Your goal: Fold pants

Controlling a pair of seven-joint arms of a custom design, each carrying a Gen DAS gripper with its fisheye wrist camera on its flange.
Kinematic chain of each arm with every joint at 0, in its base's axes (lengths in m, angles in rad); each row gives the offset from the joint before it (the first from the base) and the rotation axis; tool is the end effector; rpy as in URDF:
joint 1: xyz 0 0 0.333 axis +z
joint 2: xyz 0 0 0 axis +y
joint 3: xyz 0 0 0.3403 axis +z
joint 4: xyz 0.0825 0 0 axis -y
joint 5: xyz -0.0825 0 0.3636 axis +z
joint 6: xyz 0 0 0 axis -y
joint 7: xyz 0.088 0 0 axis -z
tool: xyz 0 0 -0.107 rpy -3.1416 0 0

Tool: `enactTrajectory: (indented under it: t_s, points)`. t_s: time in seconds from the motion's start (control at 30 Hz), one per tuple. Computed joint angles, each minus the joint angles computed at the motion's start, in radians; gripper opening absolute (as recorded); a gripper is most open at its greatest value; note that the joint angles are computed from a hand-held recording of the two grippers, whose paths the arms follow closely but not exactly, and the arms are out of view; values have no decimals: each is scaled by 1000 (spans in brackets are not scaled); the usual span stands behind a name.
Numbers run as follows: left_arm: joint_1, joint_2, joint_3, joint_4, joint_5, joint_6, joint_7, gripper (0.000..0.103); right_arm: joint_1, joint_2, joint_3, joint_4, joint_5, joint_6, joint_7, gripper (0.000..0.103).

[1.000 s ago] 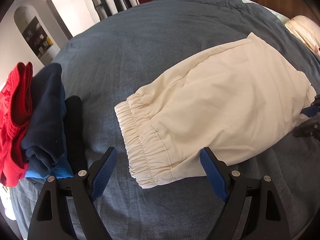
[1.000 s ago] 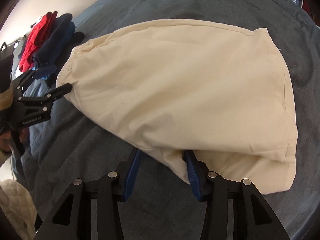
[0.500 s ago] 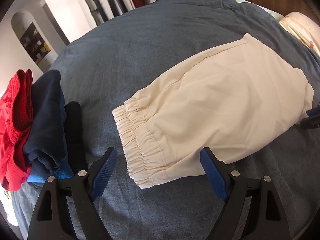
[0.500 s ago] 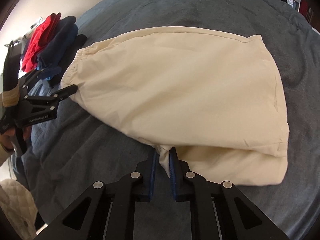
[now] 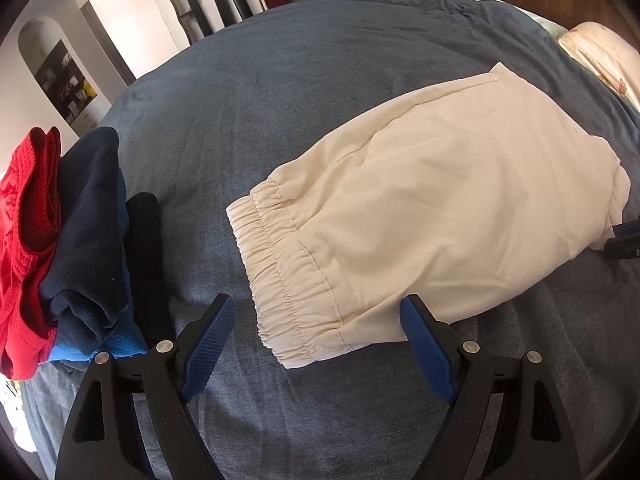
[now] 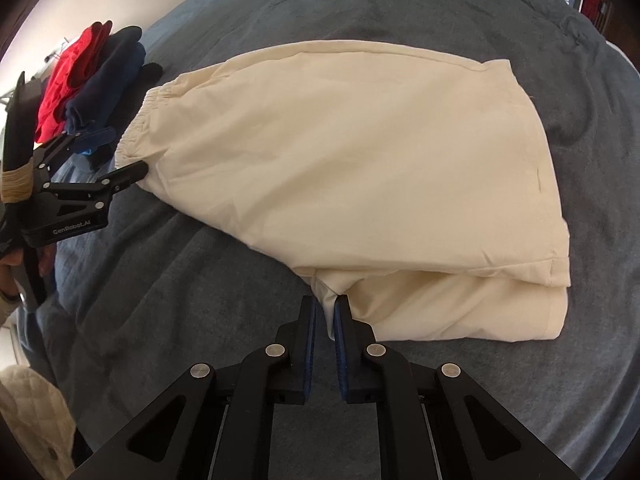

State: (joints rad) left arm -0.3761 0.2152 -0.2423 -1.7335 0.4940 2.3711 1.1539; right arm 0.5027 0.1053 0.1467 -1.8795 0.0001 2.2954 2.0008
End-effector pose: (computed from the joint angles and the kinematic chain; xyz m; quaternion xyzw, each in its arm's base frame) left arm 0.5366 -0.3583 0.5335 -0.5039 0.8186 -0.1540 0.2288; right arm 0.4800 0.3603 0.5177 -0.7698 0.6191 -0.0304 0.1524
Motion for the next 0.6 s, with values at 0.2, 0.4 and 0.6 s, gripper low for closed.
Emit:
enactTrajectory:
  t_s: [0.2, 0.4, 0.6]
  points:
    - [0, 0, 1, 5, 3, 8, -2, 85, -7, 11, -6, 15, 21, -6, -5, 11]
    - [2, 6, 1, 18, -10, -3, 5, 85, -15, 26, -9, 24, 54, 21, -22, 11]
    - [2, 4, 1, 15, -7, -2, 12, 85, -8, 35, -11, 45, 40, 11, -19, 35]
